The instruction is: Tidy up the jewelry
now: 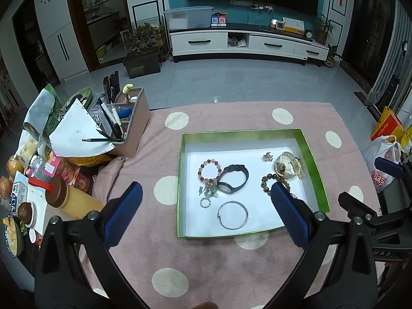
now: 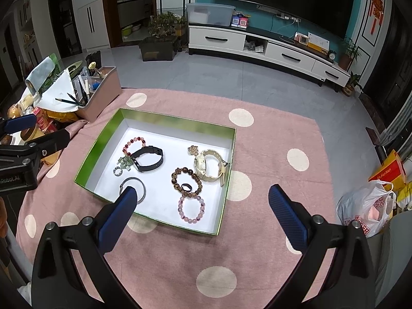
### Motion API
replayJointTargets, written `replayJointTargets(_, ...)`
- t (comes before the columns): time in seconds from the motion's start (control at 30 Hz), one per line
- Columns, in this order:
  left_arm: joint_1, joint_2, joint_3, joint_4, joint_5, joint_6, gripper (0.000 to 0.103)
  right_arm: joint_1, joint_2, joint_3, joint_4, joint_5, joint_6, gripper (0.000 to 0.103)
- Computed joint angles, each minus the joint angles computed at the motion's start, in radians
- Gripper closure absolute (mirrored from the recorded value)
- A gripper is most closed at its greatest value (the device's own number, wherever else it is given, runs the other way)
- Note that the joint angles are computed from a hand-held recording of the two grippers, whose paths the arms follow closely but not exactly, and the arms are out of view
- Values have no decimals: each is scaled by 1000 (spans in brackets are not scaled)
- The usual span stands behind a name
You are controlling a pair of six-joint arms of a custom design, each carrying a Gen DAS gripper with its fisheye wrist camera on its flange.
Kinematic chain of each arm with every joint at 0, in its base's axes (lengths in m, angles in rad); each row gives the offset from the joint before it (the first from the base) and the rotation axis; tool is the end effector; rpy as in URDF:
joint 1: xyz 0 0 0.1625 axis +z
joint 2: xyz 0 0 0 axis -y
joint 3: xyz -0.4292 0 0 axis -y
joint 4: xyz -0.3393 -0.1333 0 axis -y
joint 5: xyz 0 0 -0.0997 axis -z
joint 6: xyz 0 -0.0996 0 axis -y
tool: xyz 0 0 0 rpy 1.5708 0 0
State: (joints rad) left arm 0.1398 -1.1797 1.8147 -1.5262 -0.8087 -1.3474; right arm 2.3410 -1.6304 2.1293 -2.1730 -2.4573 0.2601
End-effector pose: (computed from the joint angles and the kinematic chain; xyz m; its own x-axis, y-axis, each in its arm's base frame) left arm -0.4363 -0.2655 0.2393 -0.6782 0.0664 -0.7318 0.4914 0.7815 -0.3845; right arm 0.3035 -0.2323 0.3763 -0.6703 -0.1863 0.7183 -0.5383 0.7884 -0.2979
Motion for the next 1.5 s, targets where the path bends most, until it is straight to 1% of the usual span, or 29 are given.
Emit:
replayJointTargets(0.9,17,11,6,5,-3,-4,2,-13,3,11,-21,1,-19,1)
replayJointTargets(1.27,16,16,-3,41,10,-45,2,-22,5,25,-45,-1,-22,1)
replayJointTargets(1.5,21,18,-6,29,-5,-33,2,-20,6,25,-47,-2,-21,1)
